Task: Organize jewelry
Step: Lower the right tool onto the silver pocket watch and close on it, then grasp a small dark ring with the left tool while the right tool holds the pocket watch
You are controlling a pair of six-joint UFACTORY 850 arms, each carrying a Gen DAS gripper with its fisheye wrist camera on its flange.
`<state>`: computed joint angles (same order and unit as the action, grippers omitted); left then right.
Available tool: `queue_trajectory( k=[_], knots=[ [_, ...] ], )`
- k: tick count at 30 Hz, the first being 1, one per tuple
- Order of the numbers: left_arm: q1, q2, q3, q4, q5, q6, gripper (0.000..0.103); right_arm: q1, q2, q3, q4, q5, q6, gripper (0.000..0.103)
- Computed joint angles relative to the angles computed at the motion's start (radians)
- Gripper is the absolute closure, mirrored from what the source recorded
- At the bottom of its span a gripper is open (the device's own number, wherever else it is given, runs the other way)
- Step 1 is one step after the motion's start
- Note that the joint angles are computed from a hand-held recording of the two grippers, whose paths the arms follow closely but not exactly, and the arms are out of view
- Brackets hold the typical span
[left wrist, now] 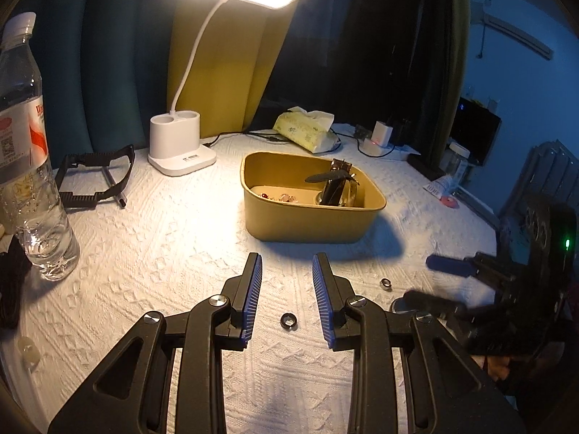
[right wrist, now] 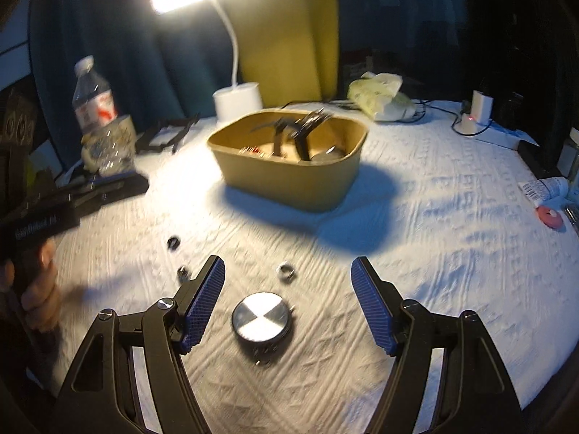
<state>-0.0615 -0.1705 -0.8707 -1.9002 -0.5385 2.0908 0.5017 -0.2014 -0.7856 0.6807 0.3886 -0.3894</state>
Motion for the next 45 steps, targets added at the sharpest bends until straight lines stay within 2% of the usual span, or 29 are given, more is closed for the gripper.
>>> queue_trajectory(
  k=[5,9,14,17,21,35,40,45],
  knots=[
    [-0.006,0.005,0.006,0.011,0.001,0.000,0.072,0.025,-0.018,-0.006,0.070,-0.014,-0.088,0.035],
    [-0.011,0.012,0.013,0.010,-0.001,0.015,0.072,0.033,-0.035,-0.015,0.125,-0.040,-0.149,0.048],
    [-0.017,0.009,0.011,0.032,0.007,-0.001,0.072,0.038,-0.030,-0.001,0.165,-0.011,-0.197,0.062],
    [-0.024,0.003,0.007,0.057,0.016,-0.022,0.072,0.025,-0.022,0.011,0.092,-0.011,-0.137,0.062],
    [-0.032,-0.003,0.004,0.100,0.022,-0.045,0.072,0.021,-0.014,0.022,0.104,0.011,-0.141,0.062],
    [-0.057,-0.049,-0.043,0.418,-0.011,-0.305,0.072,-0.020,0.014,0.052,0.083,0.060,-0.069,0.062],
    [-0.087,-0.082,-0.079,0.609,0.034,-0.482,0.072,-0.025,0.017,0.061,0.062,0.067,-0.043,0.062],
    [-0.108,-0.069,-0.068,0.623,0.073,-0.466,0.072,-0.029,0.024,0.069,0.042,0.077,-0.019,0.062]
  ],
)
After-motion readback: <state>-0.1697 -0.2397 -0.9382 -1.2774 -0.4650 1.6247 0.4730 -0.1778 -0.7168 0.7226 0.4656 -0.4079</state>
